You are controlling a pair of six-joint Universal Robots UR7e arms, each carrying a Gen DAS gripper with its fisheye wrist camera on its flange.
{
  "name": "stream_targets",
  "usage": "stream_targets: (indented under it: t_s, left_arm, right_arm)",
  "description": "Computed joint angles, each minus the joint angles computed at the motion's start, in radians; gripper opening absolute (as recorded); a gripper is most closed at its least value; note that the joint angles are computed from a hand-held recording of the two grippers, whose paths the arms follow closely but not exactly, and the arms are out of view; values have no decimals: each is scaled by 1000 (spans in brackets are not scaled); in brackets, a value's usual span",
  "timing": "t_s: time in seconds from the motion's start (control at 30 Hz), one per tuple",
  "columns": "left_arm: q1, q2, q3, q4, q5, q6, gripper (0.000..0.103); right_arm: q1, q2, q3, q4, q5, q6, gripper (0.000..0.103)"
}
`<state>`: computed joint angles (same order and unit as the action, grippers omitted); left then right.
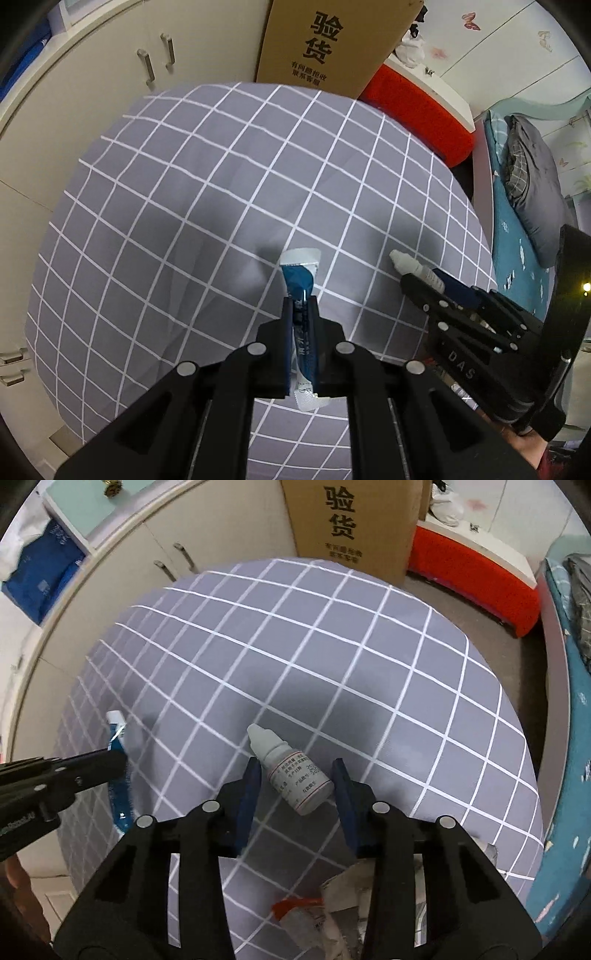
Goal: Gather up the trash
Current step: 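Grasp the white dropper bottle with the right tool while the left tool holds the toothpaste, then carry the toothpaste tube and dropper bottle over the blue basin and open both tools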
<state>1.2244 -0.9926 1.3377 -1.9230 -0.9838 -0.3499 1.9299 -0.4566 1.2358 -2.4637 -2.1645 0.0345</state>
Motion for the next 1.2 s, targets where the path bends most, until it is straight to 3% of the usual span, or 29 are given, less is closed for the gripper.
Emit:
stream_targets:
  t_s: [0.27, 0.53, 0.83, 1.07, 1.2]
  left_arm:
    - [-69, -55, 67, -64, 26, 6, 7]
    - [-215, -126, 187, -179, 63, 40, 7]
    - [-426, -133, 309, -304, 39, 62, 7]
    - [-571, -102, 381, -375, -2, 77, 7]
    - [-633, -76, 407, -416, -18, 95, 7]
  right_arm:
    - [17, -111, 119, -134, 143, 25, 39]
    - [38, -330, 357, -328, 192, 41, 39]
    - [77, -663, 681, -505, 115, 57, 39]
    - [92, -890, 880, -580, 44, 94, 39]
    - [111, -1002, 966, -595, -33, 111, 39]
